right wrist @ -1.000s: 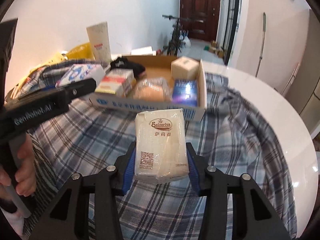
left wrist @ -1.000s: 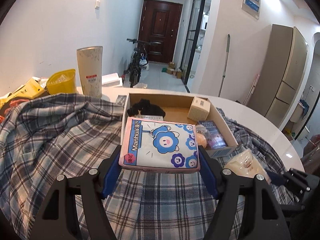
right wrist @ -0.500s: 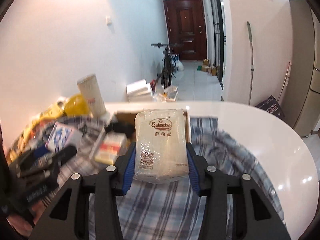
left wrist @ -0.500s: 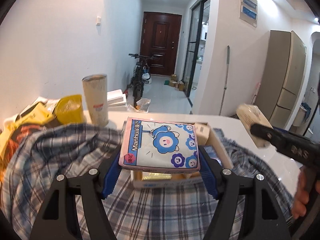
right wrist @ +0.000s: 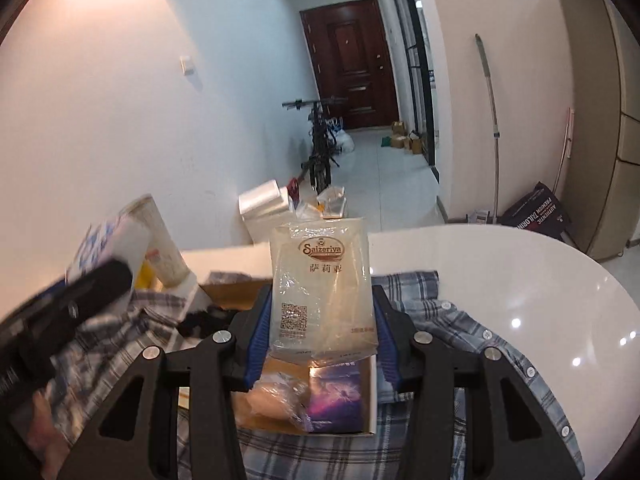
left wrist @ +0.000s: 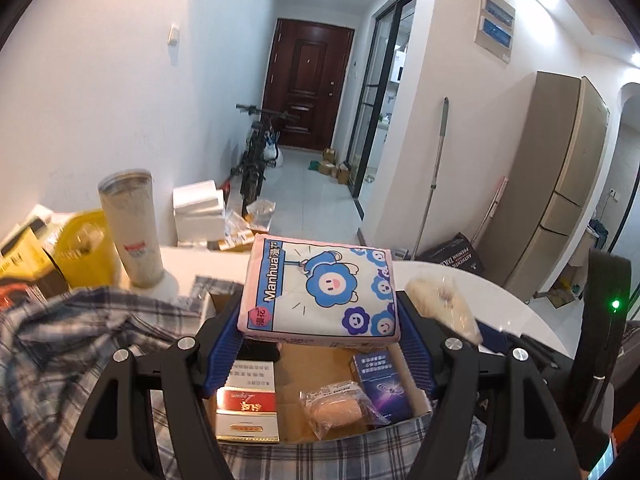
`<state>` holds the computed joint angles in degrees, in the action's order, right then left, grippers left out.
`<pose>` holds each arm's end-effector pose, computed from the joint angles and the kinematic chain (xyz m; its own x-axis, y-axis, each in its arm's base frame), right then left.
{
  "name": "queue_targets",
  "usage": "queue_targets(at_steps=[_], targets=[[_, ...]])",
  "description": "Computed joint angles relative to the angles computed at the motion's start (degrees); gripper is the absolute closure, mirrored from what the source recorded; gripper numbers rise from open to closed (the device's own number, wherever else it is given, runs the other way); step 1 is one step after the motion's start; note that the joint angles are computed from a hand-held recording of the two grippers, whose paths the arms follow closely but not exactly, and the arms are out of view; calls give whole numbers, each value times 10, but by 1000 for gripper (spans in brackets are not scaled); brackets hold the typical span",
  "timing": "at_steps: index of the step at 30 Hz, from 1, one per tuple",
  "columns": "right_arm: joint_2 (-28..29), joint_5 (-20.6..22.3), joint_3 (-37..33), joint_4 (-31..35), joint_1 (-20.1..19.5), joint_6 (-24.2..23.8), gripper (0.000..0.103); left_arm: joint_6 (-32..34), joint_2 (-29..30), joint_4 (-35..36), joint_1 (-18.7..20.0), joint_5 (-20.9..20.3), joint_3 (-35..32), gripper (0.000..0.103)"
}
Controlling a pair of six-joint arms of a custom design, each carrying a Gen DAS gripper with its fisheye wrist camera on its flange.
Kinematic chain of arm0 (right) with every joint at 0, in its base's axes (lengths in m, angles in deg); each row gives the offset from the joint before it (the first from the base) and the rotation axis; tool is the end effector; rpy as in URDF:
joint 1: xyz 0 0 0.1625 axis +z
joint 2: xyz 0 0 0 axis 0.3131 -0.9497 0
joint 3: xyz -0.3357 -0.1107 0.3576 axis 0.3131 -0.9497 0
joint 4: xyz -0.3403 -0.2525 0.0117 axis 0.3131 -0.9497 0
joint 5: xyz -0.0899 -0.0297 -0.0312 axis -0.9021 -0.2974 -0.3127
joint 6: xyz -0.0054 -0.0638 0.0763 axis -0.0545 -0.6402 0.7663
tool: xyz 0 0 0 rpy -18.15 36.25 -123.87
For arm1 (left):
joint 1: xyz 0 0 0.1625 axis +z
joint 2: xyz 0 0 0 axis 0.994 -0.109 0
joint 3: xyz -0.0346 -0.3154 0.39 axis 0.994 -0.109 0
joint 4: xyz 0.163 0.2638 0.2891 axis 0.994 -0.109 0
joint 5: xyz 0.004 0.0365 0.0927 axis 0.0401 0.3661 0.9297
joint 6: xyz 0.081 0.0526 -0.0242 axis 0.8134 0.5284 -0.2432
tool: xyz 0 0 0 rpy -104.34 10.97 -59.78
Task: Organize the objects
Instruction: 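Lower the Sunrise bag into the box with the right gripper while the left holds the pink pack above it, then open the right gripper to release the Sunrise bag while the left lowers and releases the pink pack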
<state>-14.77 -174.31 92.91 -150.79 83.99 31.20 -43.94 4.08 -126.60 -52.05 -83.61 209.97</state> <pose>0.1810 -0.4443 0.2383 -0.8240 0.0035 0.5666 -0.4472 0.6101 -0.6541 -0.3446 -0.4559 0.1123 -0.8020 0.2647 -0.5355 0.5771 0.5749 -0.5800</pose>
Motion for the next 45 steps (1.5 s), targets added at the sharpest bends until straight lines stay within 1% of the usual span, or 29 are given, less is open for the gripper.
queue_targets(at_steps=[2, 3, 4, 5, 6, 9, 11, 13, 15, 17, 18, 20, 23, 27, 28, 31, 34, 38, 41, 44, 45], targets=[[-7, -7, -3, 61, -15, 16, 57, -3, 10, 9, 12, -1, -1, 30], [-12, -10, -9, 110, -23, 25, 57, -2, 16, 24, 21, -2, -3, 30], [-16, 1, -13, 149, -34, 31, 57, -1, 20, 31, 26, -1, -3, 30], [-17, 11, -14, 164, -44, 36, 57, -3, 25, 37, 31, 2, -3, 30], [-15, 10, -15, 171, -50, 46, 57, -7, 28, 44, 36, 3, -5, 30], [-17, 21, -17, 198, -62, 54, 57, -17, 32, 49, 47, -10, -9, 30], [-14, 23, -12, 195, -61, 51, 57, -14, 36, 41, 47, -6, -7, 30], [-12, 24, -12, 194, -58, 49, 55, -17, 39, 33, 41, 13, -1, 30], [-10, 29, -9, 183, -62, 48, 53, -25, 38, 38, 39, 18, 0, 30], [-7, 43, -5, 172, -68, 49, 43, -29, 33, 43, 40, 13, 2, 30], [-8, 48, -5, 171, -69, 49, 42, -29, 32, 41, 40, 13, 2, 30], [-7, 41, -8, 168, -67, 49, 37, -27, 32, 39, 40, 14, 2, 30], [-9, 40, -2, 127, -66, 45, 36, -25, 30, 37, 38, 11, 4, 30], [-18, 55, 9, 66, -71, 49, 34, -21, 31, 41, 36, 9, 2, 30], [-19, 56, 9, 57, -72, 46, 32, -19, 31, 44, 36, 6, 1, 30], [-18, 37, 6, 41, -73, 39, 32, -10, 33, 56, 42, -15, -6, 30], [-21, 40, 5, 42, -81, 44, 32, -26, 35, 97, 57, -50, -25, 30], [-19, 42, 4, 37, -87, 47, 32, -30, 53, 152, 70, -48, -57, 30], [-23, 49, 5, 42, -92, 52, 32, -22, 70, 167, 74, -49, -73, 30], [-23, 49, 4, 37, -93, 51, 32, -15, 86, 166, 72, -35, -82, 30], [-21, 45, 4, 31, -93, 49, 32, -10, 90, 162, 74, -43, -86, 30]])
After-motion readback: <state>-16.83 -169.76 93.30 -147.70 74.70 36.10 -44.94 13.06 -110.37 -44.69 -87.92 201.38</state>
